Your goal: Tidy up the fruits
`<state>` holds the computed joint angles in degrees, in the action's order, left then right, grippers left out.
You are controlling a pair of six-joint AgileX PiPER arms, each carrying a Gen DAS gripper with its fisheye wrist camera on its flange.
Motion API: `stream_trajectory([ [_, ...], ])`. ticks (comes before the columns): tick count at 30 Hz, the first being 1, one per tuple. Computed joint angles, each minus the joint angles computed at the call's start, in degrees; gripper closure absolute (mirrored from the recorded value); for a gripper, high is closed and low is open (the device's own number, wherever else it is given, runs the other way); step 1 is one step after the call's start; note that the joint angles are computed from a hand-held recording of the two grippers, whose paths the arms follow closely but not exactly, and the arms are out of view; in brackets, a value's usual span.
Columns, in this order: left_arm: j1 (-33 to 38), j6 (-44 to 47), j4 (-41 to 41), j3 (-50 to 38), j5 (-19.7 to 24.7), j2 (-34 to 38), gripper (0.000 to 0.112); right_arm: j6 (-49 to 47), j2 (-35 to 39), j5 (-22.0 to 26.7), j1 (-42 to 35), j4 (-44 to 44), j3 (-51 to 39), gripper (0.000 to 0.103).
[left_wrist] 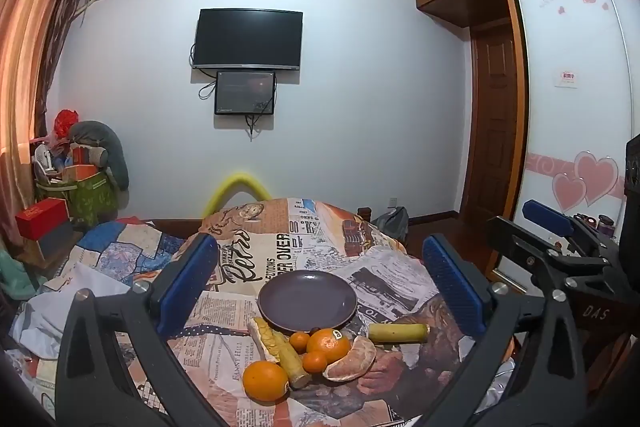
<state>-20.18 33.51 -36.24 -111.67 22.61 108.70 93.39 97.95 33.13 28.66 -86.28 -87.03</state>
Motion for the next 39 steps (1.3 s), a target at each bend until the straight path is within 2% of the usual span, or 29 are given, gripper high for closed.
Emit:
stream_trajectory([
  [5, 0.19, 0.62, -0.55, 1.43, -0.45, -0.67, 0.009, 0.41, 0.07, 0.08, 0.05, -0.41, 0.09, 0.0],
  [7, -0.41, -1.07, 1.78, -0.45, 0.26, 0.5, 0.009, 0.69, 0.15, 0.43, 0.23, -0.88, 0.14, 0.0],
  [12, -0.7, -0.48, 1.78, 0.95, -1.3, 0.08, 0.009, 3.08, 1.08, -0.2, -0.58, -2.47, 0.38, 0.0],
  [14, -0.55, -1.08, 2.53, -0.49, 0.42, 0.21, 0.009, 3.38, 1.12, -0.27, -0.5, -2.64, 0.44, 0.0],
  [39, -0.53, -2.05, 2.51, -1.17, 0.97, 0.69, 0.009, 0.56, -0.18, 0.47, 0.06, -0.66, 0.82, 0.0],
])
